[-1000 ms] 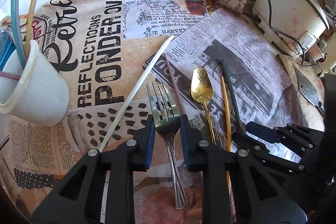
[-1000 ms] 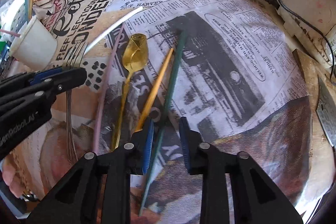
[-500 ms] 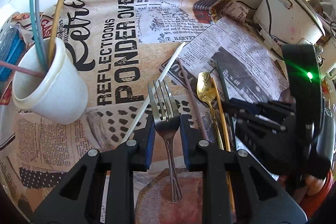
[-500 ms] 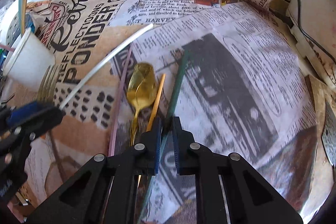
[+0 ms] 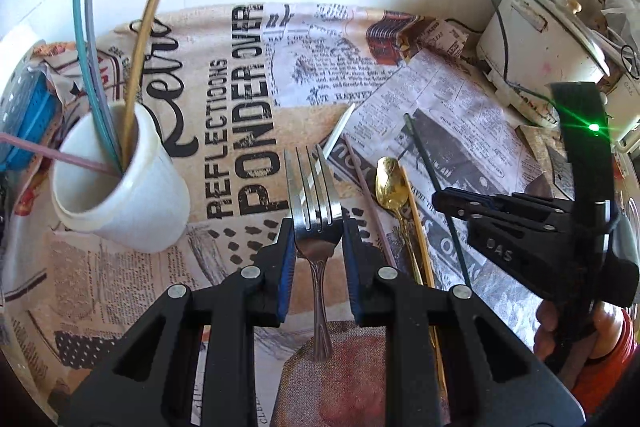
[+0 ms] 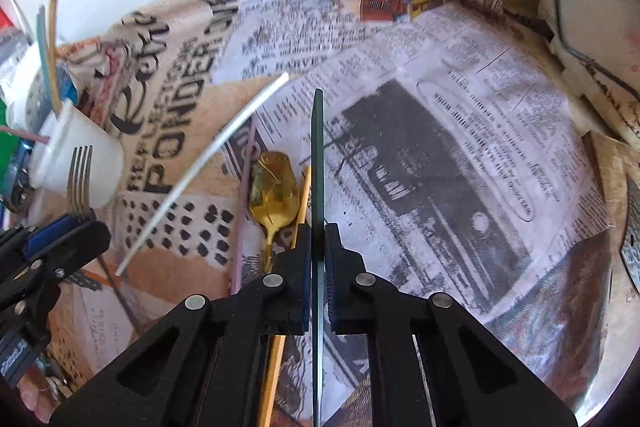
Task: Organize utensils
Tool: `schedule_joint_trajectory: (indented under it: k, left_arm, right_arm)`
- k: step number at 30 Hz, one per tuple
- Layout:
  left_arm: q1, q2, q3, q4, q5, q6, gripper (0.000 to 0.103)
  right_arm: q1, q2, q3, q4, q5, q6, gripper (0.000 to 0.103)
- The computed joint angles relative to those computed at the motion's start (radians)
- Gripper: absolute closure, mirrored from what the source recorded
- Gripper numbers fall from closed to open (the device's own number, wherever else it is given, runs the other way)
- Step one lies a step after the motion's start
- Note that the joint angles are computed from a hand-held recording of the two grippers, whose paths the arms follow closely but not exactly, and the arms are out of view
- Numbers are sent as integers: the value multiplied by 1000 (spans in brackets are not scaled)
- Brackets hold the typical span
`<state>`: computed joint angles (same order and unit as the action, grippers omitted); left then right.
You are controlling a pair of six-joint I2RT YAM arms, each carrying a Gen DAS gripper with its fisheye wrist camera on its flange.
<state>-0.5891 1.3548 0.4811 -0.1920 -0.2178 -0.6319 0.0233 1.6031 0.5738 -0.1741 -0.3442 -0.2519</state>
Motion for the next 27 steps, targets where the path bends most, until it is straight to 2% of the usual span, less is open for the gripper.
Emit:
schedule_joint_trajectory:
  k: [8, 10, 11, 17, 23, 27]
  left_arm:
    - [10, -113, 22, -88, -30, 6, 83]
    - [17, -132, 33, -113, -31, 11, 100]
    - [22, -145, 39, -130, -35, 13, 102]
    - [62, -239, 33, -174, -17, 20, 103]
    - [64, -356, 16, -239, -35, 12, 103]
    - [79, -401, 15, -280, -41, 22, 103]
  right_arm:
    - [-73, -199, -32, -80, -93, -8, 97]
    - [-83, -250, -31, -108, -118, -15, 97]
    - [-79, -267, -26, -116, -126, -8, 97]
    - [-55, -397, -13, -168, -170, 20, 97]
    - [-34, -452, -6, -193, -210, 38, 97]
    - [2, -466, 3, -191, -201, 57, 97]
